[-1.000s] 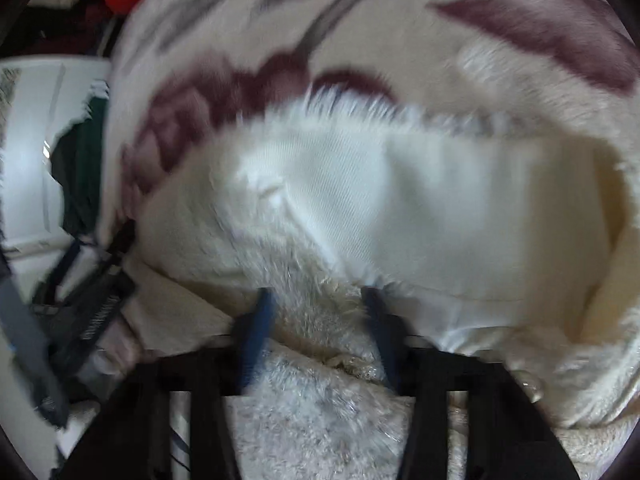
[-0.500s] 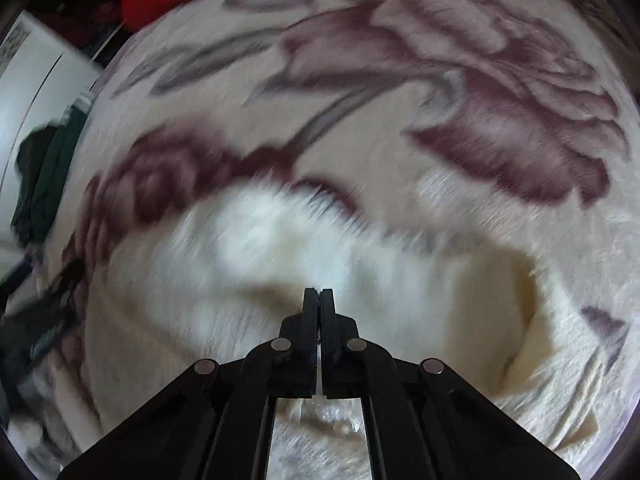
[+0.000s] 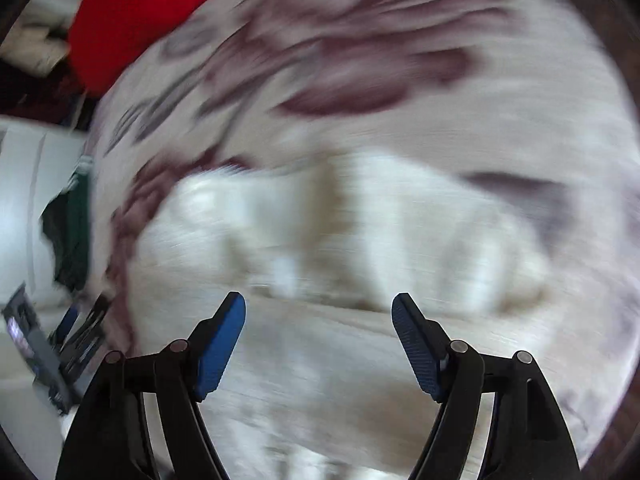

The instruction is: Fold large clothes

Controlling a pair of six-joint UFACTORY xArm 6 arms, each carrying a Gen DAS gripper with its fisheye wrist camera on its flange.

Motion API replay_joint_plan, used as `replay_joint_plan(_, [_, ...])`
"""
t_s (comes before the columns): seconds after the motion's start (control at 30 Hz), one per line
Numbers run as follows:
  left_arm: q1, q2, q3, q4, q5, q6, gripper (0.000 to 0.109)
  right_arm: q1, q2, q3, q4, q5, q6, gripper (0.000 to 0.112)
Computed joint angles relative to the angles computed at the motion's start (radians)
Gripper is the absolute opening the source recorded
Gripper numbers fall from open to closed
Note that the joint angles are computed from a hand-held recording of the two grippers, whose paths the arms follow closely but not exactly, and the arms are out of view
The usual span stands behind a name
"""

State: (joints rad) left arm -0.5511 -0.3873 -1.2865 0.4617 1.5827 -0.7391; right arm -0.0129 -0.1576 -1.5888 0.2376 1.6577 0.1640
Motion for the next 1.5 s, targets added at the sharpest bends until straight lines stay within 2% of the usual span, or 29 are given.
replay_joint_plan(0.13, [-0.041, 0.000, 0.008, -0.023, 0.029, -0.025, 0.100, -0.161, -0.010, 0.046, -0.063, 0.059, -0.052, 0.077])
replay_joint_plan(0.23, [-0.081, 0.009, 0.021, 0.000, 0.040, -0.038, 0.100, -0.212, -0.032, 0.129, -0.082, 0.024, -0.056, 0.077])
replay_joint_plan(0.33, [-0.104, 0.029, 0.035, 0.011, 0.042, -0.039, 0.100, -0.313, -0.032, 0.211, 0.048, -0.010, -0.041, 0.077])
replay_joint_plan(0.43, [-0.121, 0.048, 0.037, 0.021, 0.044, -0.048, 0.100, -0.428, 0.017, 0.317, 0.269, 0.022, 0.022, 0.074])
replay_joint_plan(0.47, [-0.128, 0.051, 0.036, 0.029, 0.047, -0.052, 0.100, -0.439, 0.003, 0.362, 0.292, 0.003, 0.051, 0.035])
replay_joint_plan(0.5, [-0.135, 0.054, 0.034, 0.037, 0.050, -0.056, 0.100, -0.424, -0.011, 0.384, 0.272, -0.017, 0.055, 0.012])
replay_joint_plan(0.6, [-0.150, 0.058, 0.032, 0.044, 0.054, -0.060, 0.100, -0.277, -0.074, 0.379, 0.036, -0.148, -0.039, 0.009])
replay_joint_plan(0.7, [-0.164, 0.067, 0.028, 0.051, 0.068, -0.052, 0.100, -0.244, -0.067, 0.384, -0.071, -0.214, -0.058, 0.008])
replay_joint_plan(0.77, [-0.170, 0.065, 0.018, 0.048, 0.078, -0.053, 0.100, -0.241, -0.061, 0.386, -0.071, -0.209, -0.055, 0.008])
replay_joint_plan(0.83, [-0.178, 0.053, 0.011, 0.046, 0.083, -0.063, 0.100, -0.248, -0.056, 0.356, -0.005, -0.162, -0.096, 0.012])
replay_joint_plan(0.87, [-0.183, 0.047, 0.010, 0.045, 0.084, -0.070, 0.100, -0.287, -0.055, 0.331, 0.050, -0.101, -0.112, 0.019])
replay_joint_plan(0.93, [-0.198, 0.034, 0.011, 0.037, 0.093, -0.083, 0.100, -0.376, -0.113, 0.321, 0.094, -0.008, -0.124, 0.041])
replay_joint_plan(0.97, [-0.205, 0.030, 0.011, 0.029, 0.099, -0.091, 0.100, -0.412, -0.158, 0.330, 0.084, 0.013, -0.140, 0.058])
replay_joint_plan(1.07, [-0.239, 0.015, 0.019, 0.009, 0.127, -0.128, 0.100, -0.462, -0.246, 0.348, 0.007, 0.121, -0.199, 0.061])
replay_joint_plan(1.13, [-0.259, 0.011, 0.026, -0.007, 0.138, -0.145, 0.100, -0.483, -0.291, 0.389, 0.022, 0.185, -0.247, 0.061])
replay_joint_plan(1.17, [-0.269, 0.011, 0.029, -0.013, 0.145, -0.149, 0.100, -0.490, -0.315, 0.424, 0.033, 0.197, -0.272, 0.061])
replay_joint_plan(1.27, [-0.311, 0.015, 0.038, -0.023, 0.164, -0.159, 0.100, -0.432, -0.376, 0.556, 0.063, 0.166, -0.290, 0.061])
replay_joint_plan(1.3, [-0.325, 0.016, 0.041, -0.024, 0.168, -0.163, 0.100, -0.402, -0.390, 0.606, 0.071, 0.141, -0.273, 0.057])
replay_joint_plan(1.33, [-0.337, 0.017, 0.041, -0.024, 0.172, -0.166, 0.100, -0.383, -0.412, 0.648, 0.077, 0.106, -0.252, 0.046])
replay_joint_plan(1.37, [-0.349, 0.019, 0.043, -0.021, 0.176, -0.168, 0.100, -0.369, -0.434, 0.677, 0.078, 0.069, -0.229, 0.012])
replay_joint_plan(1.43, [-0.371, 0.019, 0.051, -0.011, 0.181, -0.174, 0.100, -0.341, -0.470, 0.703, 0.043, 0.009, -0.196, 0.008])
replay_joint_plan(1.5, [-0.372, 0.014, 0.063, -0.022, 0.178, -0.173, 0.100, -0.367, -0.507, 0.740, -0.002, -0.038, -0.189, 0.007])
